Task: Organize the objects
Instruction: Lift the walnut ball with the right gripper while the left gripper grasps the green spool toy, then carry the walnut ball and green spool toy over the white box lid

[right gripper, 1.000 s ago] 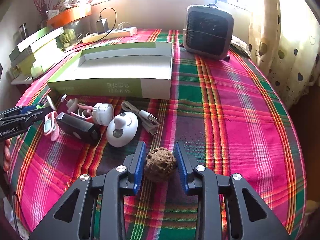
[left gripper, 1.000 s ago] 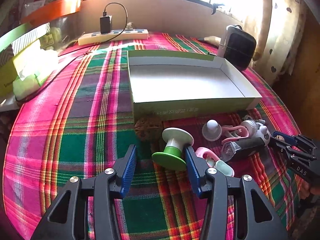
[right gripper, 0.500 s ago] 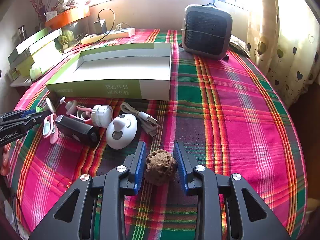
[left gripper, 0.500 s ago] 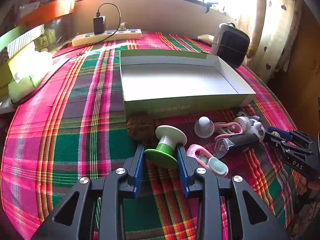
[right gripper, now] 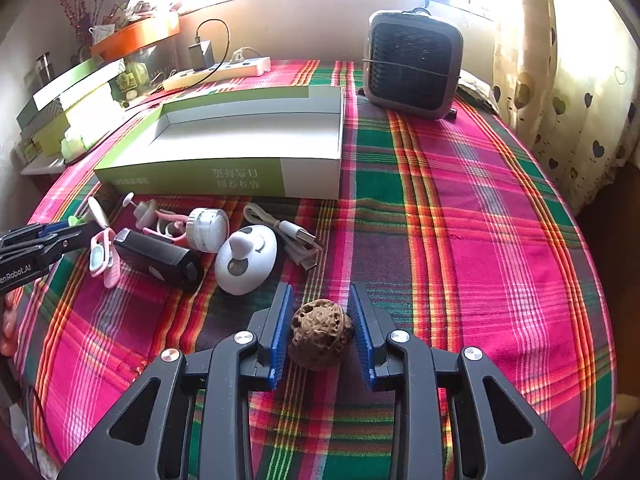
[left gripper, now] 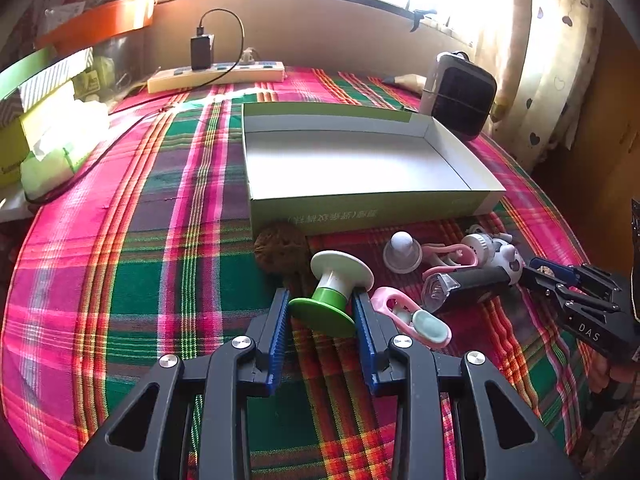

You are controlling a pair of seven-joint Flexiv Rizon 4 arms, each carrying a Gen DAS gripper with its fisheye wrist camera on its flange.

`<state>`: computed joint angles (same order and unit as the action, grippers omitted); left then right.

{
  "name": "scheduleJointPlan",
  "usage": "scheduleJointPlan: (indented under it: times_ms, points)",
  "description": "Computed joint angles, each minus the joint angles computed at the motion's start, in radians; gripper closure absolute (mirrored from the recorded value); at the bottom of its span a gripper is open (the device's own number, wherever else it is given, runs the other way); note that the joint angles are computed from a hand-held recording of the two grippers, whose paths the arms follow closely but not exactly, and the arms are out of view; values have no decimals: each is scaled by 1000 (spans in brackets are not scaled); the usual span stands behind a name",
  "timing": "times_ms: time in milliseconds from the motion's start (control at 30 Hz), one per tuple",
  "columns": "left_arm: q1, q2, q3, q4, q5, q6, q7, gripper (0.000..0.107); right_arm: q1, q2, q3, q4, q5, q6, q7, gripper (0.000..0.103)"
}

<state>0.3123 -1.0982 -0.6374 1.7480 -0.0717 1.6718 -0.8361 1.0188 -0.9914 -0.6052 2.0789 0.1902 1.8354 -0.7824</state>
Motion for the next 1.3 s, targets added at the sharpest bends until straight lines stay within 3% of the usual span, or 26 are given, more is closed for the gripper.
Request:
scheduleJointPlan:
  times_ms: [833,1300]
  points:
    - [49,13,-56,16,51,35,-24,78,47,18,-48,-1,42,43,-64,72]
    - [3,2,-59,-89,1,-31,17,78,-44,34,-31,-127,-26,3,-138,72]
